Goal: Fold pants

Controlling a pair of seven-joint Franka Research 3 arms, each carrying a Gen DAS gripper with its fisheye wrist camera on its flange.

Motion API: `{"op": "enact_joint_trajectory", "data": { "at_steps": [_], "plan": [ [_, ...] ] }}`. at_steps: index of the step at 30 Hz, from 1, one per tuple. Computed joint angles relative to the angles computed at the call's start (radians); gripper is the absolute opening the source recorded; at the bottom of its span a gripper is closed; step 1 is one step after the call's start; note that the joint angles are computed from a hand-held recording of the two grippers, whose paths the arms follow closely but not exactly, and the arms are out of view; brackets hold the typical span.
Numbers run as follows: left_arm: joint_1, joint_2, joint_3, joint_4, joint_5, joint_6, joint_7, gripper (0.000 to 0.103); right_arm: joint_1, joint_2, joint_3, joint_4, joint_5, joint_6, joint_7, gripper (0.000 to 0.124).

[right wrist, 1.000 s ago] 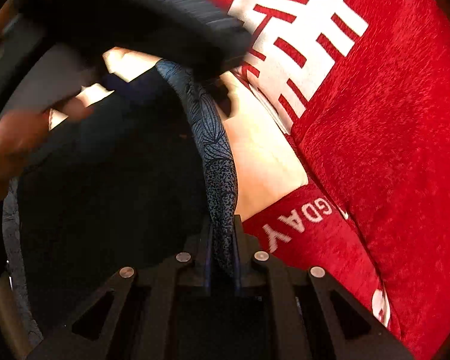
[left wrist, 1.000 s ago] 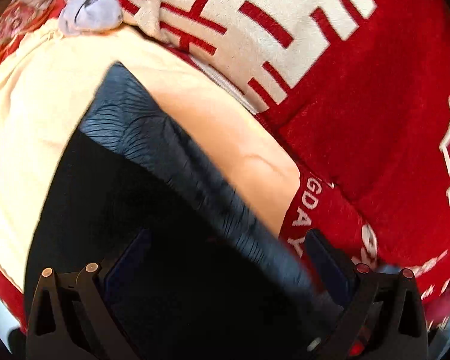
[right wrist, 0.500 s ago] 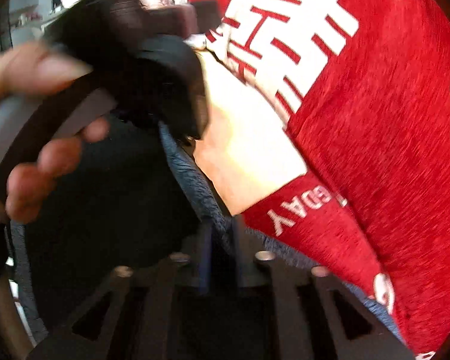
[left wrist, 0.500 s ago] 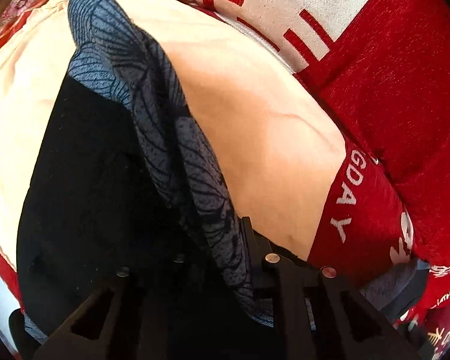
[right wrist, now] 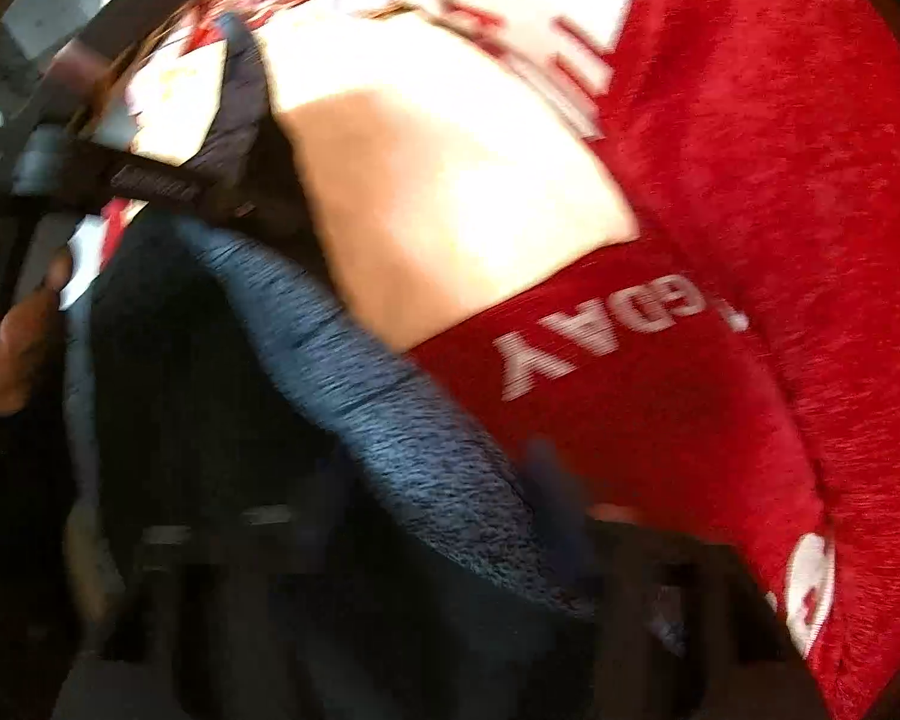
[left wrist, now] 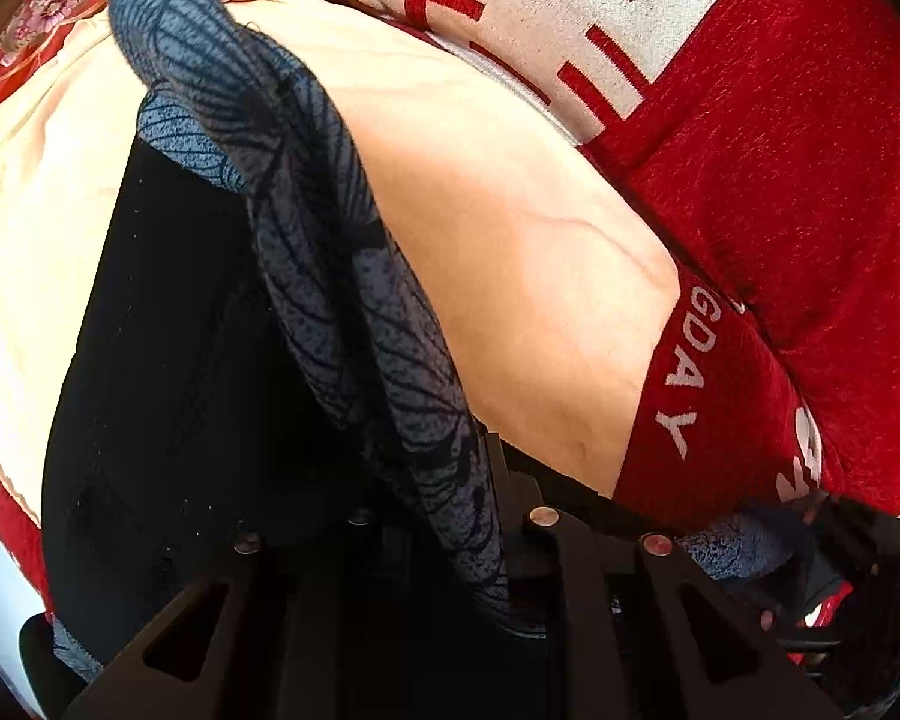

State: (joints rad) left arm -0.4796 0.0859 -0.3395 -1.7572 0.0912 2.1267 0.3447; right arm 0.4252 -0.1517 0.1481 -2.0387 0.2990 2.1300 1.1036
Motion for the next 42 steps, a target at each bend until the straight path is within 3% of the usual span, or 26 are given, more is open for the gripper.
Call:
{"op": "enact_joint_trajectory", "data": {
  "at_steps": [2, 4, 11, 17, 23, 27, 32, 35, 37, 39, 40, 41, 42],
  "plan": [
    [0.001, -0.026, -0.002, -0.021, -0.012, 0.014, 0.008, 0.019, 0.005, -0.038, 0.013, -0.039, -0.037, 0.021, 0.01, 0.022],
    [-0.001, -0.055, -0.005, -0.042, -0.014, 0.029, 0.014, 0.019, 0.01, -0.091, 0.032, -0.089, -0.082, 0.061, 0.042, 0.018],
    [-0.01, -0.229, -0.012, -0.162, -0.048, 0.104, 0.023, 0.019, 0.024, -0.339, 0.109, -0.252, -0.179, 0.212, 0.235, 0.016],
    [-0.047, -0.397, -0.03, -0.296, -0.075, 0.109, 0.026, 0.019, 0.044, -0.532, 0.23, -0.346, -0.258, 0.196, 0.403, 0.016],
    [-0.093, -0.534, -0.06, -0.47, -0.098, 0.131, -0.035, 0.019, 0.104, -0.623, 0.325, -0.442, -0.265, 0.164, 0.618, 0.016],
    [-0.145, -0.588, -0.051, -0.605, -0.144, 0.217, -0.054, 0.019, 0.128, -0.622, 0.387, -0.467, -0.306, 0.134, 0.738, 0.016],
    [-0.221, -0.686, -0.021, -0.805, -0.227, 0.417, -0.069, 0.022, 0.146, -0.591, 0.474, -0.464, -0.423, 0.081, 0.866, 0.016],
    [-0.243, -0.714, -0.014, -0.849, -0.223, 0.459, -0.071, 0.023, 0.152, -0.585, 0.515, -0.46, -0.507, 0.053, 0.941, 0.017],
    [-0.258, -0.723, -0.001, -0.855, -0.227, 0.455, -0.071, 0.025, 0.158, -0.573, 0.525, -0.448, -0.544, 0.029, 0.981, 0.021],
    [-0.266, -0.73, 0.001, -0.836, -0.231, 0.391, -0.081, 0.045, 0.173, -0.552, 0.525, -0.423, -0.569, -0.016, 0.997, 0.03],
    [-0.263, -0.745, -0.005, -0.823, -0.222, 0.33, -0.09, 0.058, 0.197, -0.548, 0.509, -0.413, -0.562, -0.032, 0.992, 0.046],
    [-0.258, -0.769, -0.019, -0.819, -0.208, 0.293, -0.101, 0.063, 0.219, -0.555, 0.492, -0.41, -0.556, -0.038, 0.99, 0.065],
    [-0.259, -0.781, -0.025, -0.816, -0.2, 0.274, -0.105, 0.063, 0.237, -0.564, 0.48, -0.407, -0.548, -0.043, 0.99, 0.071]
  ]
}}
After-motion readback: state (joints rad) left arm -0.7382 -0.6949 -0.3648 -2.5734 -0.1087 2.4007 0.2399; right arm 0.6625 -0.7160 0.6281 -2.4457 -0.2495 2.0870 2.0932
